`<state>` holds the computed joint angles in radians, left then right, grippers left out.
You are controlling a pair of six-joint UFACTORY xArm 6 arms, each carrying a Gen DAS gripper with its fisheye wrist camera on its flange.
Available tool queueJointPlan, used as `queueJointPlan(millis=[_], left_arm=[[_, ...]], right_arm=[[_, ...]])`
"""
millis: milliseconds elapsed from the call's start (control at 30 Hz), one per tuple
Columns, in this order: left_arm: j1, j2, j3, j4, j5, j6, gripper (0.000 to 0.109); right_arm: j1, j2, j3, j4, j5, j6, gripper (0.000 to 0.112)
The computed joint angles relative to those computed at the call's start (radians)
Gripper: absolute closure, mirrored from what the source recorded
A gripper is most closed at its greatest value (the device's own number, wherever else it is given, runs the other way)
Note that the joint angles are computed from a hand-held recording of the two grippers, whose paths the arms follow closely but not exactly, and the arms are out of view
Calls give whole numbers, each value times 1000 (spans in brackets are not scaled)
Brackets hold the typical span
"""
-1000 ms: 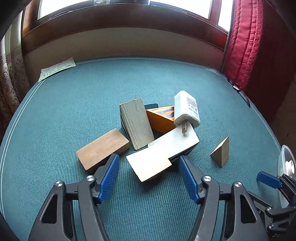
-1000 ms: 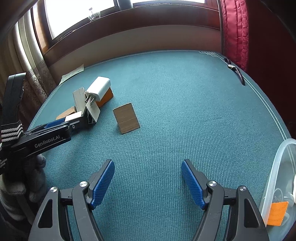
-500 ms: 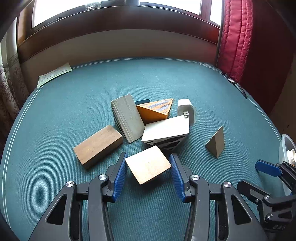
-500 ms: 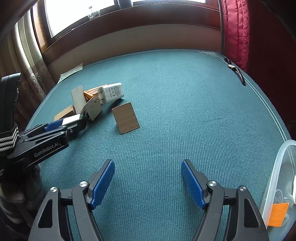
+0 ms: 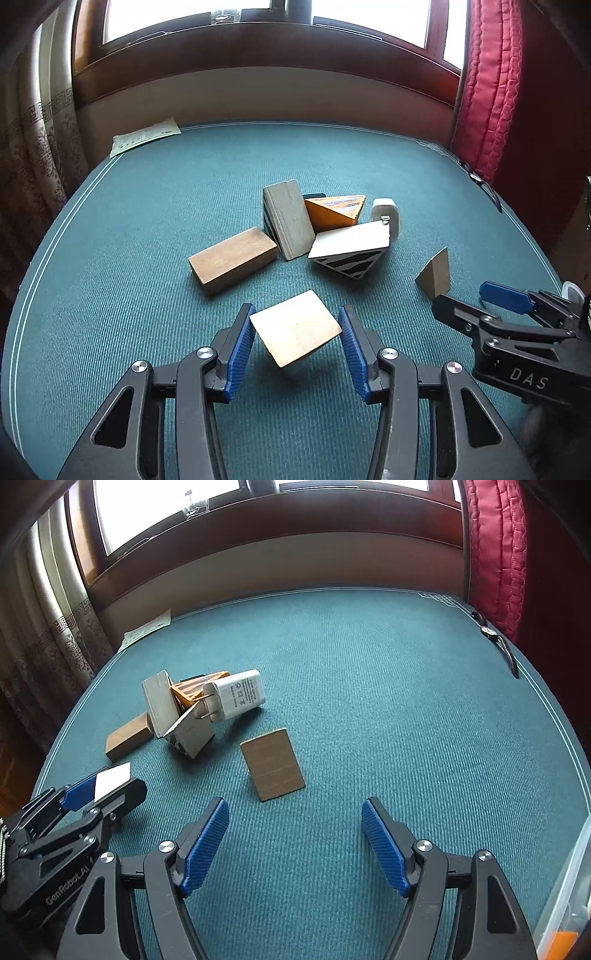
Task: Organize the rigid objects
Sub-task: 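Grasp the thin brown wooden tile with the right tool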
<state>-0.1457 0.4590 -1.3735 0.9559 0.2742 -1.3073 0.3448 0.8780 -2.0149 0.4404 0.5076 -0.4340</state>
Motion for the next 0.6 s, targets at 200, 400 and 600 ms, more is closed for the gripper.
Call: queueJointPlan(millis=[200,400,600], left_arm=[[7,-8,12,10,-9,-26,61],[9,-8,15,-1,-16,-21,61],[10,-6,15,-17,-20,-13,61]], right_arm=[[13,92,-147,-64,25,38,35],[21,141,-220,-101,39,57,44],[31,141,-205,-169,-6,86,59]])
